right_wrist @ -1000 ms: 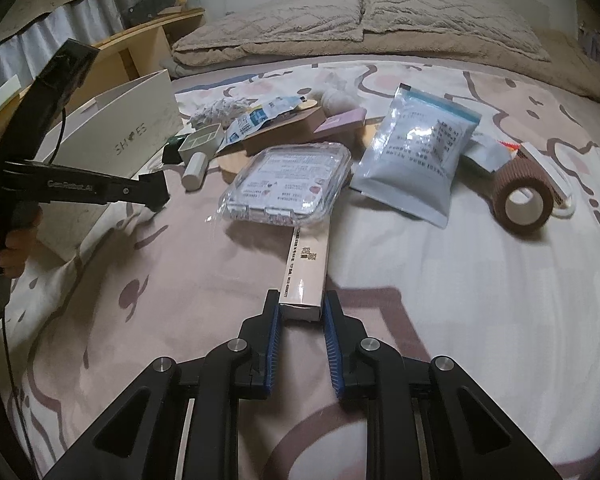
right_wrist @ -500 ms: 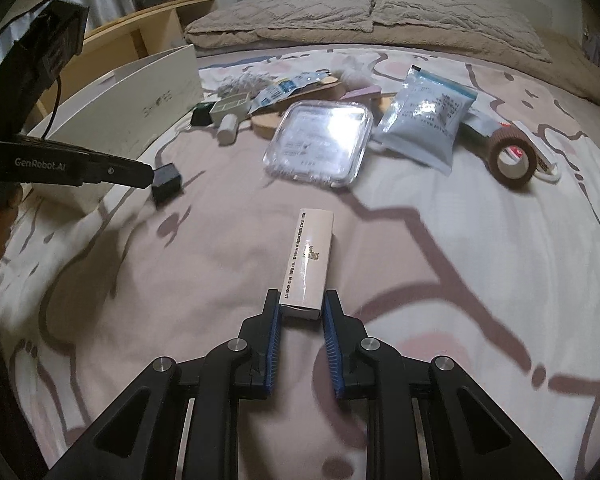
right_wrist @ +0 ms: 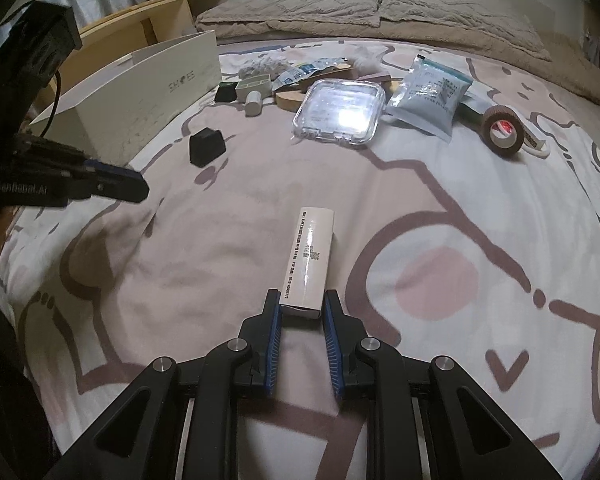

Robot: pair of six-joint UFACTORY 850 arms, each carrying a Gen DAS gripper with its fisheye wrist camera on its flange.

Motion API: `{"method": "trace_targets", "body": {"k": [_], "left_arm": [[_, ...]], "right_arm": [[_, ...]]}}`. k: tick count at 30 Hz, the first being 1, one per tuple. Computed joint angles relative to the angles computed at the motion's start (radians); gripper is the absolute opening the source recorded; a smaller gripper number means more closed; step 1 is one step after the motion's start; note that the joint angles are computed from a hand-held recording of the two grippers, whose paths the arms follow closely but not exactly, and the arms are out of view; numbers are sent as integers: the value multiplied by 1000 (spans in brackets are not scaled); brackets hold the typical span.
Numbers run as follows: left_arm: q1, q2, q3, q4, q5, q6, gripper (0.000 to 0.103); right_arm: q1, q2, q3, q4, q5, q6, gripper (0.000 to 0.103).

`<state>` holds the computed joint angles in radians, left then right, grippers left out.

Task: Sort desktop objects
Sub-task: 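Carry the cream box and black holder away from the item pile with both grippers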

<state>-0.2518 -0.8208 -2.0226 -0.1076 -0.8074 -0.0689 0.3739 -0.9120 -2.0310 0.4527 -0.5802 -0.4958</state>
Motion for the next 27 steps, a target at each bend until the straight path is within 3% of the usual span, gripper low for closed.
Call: {"method": "trace_targets", "body": {"k": [5,7,11,15,17,27], "left_arm": [[10,-7,-16,-1,9,-40,28],[12,-23,-44,-1,3,-47,28],[14,-70,-123,13,-20,-60,40],[14,-133,-223,36,-51,-61,43],[12,-162,-266,67,-67,-81,52],[14,-285,-455,63,-148,-78,53]], "right_arm": [[1,25,39,11,7,-17,22],[-1,31,50,23,9,-30,22],[-3,42,68,47,9,-58,22],[-7,51,86,79,13,-94,22],[-10,52,90,97,14,-116,22],[-24,49,98,181,0,-189,22]]}}
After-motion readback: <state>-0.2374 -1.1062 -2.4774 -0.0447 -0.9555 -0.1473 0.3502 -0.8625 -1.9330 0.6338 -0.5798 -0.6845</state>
